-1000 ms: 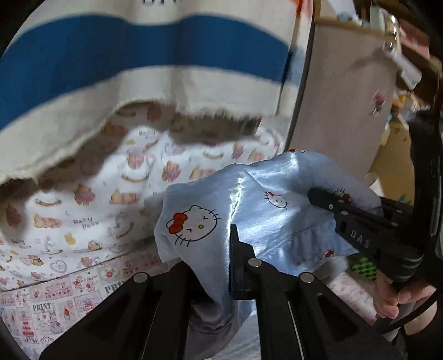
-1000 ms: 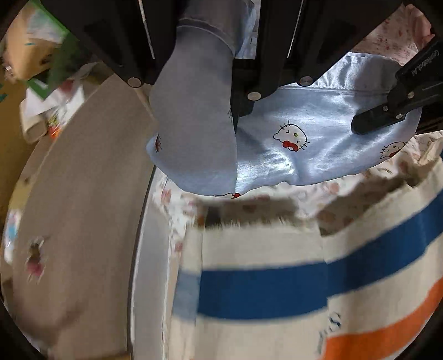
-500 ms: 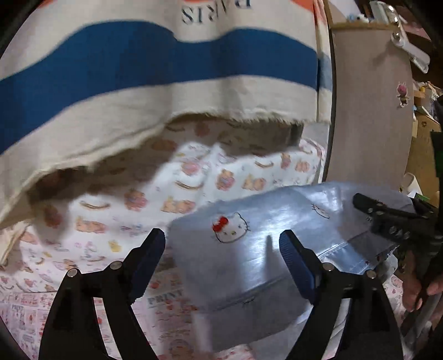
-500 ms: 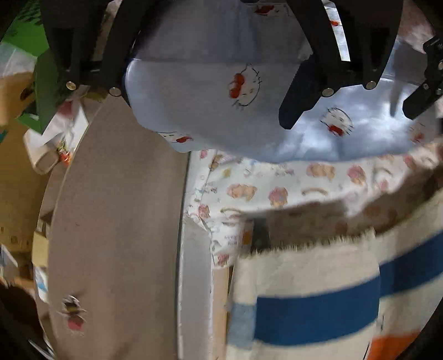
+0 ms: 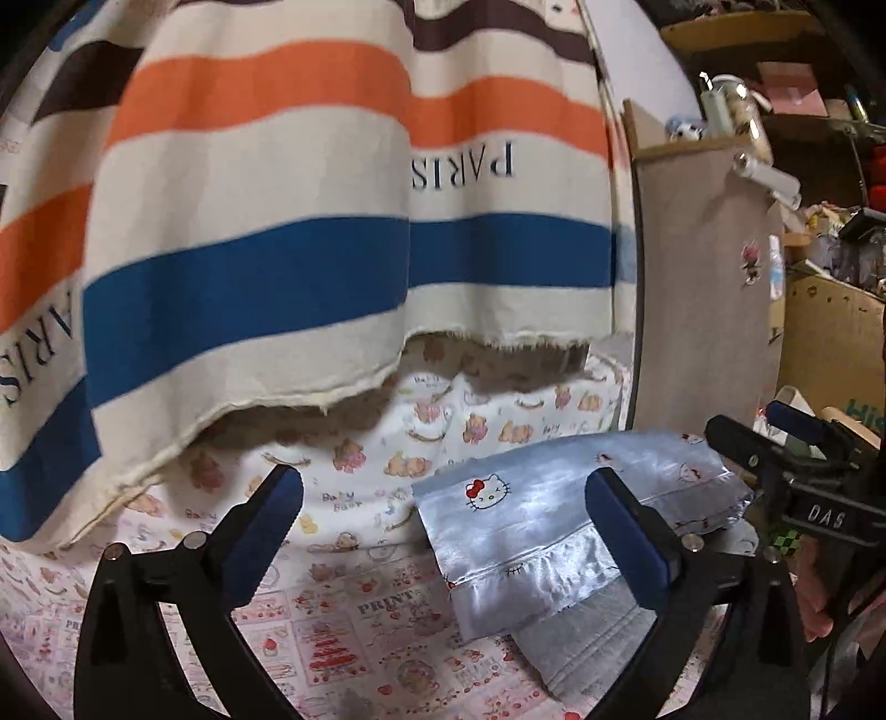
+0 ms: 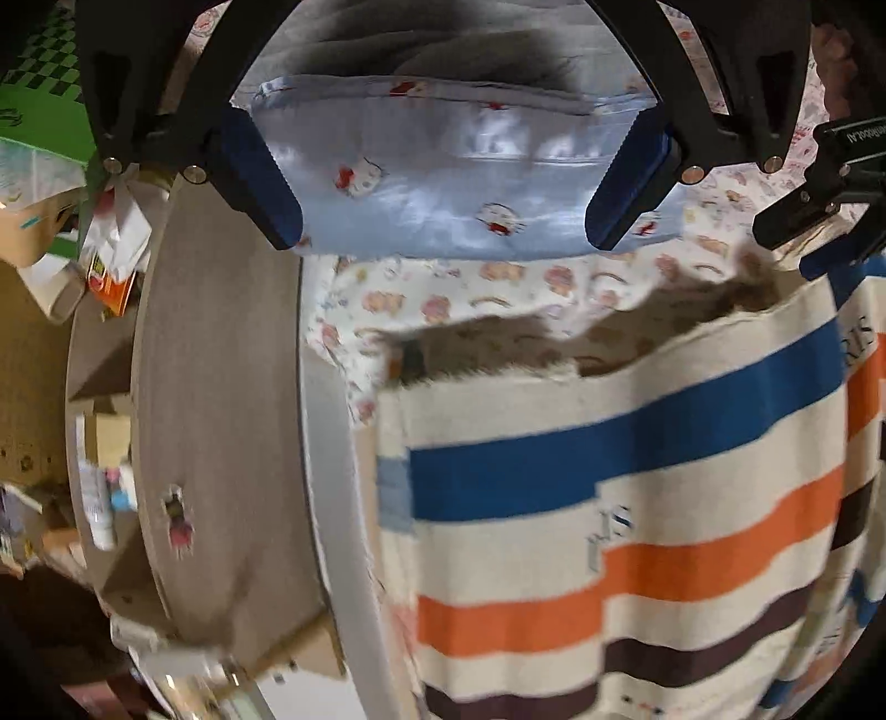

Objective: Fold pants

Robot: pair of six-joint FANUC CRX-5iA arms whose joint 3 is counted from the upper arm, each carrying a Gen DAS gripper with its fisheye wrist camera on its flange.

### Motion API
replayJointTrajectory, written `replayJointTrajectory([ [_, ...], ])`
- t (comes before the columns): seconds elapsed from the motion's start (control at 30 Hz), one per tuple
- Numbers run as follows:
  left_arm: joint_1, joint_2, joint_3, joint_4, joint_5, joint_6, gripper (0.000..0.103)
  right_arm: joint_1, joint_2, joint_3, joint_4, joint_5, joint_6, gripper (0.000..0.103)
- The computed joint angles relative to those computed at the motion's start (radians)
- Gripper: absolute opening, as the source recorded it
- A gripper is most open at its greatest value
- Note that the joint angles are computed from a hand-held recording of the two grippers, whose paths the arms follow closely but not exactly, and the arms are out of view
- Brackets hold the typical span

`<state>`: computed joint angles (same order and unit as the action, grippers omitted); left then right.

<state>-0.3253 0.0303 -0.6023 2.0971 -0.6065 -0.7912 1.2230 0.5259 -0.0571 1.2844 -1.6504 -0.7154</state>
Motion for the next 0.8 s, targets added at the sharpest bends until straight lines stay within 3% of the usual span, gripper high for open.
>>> replayJointTrajectory([
  [0.17,0.028,-0.011,-0.023,0.009,-0.046,-0.012,0.102,0.019,0.06,0.063,0.041,-0.065,0.027,0.102],
  [0.27,0.031,-0.015,-0.049,0.07,-0.069,-0.086,0.102,0.022,0.085,0.07,0.086,-0.08,0.021,0.102],
  [0.5,0.081,0.027,-0.093,0.111,-0.201,-0.148,0.102,0.006,0.135,0.094,0.1,-0.033,0.01,0.102],
  [0.57,0.112,0.056,-0.099,0.094,-0.278,-0.126,0.102,0.002,0.152,0.098,0.095,-0.026,-0.021,0.102],
  [0.67,0.075,0.065,-0.116,0.217,-0.265,-0.226,0.102,-0.001,0.17,0.101,0.078,-0.023,-0.064,0.102],
  [0.8,0.058,0.073,-0.106,0.236,-0.232,-0.245,0.102,-0.005,0.177,0.104,0.054,-0.018,-0.03,0.102],
])
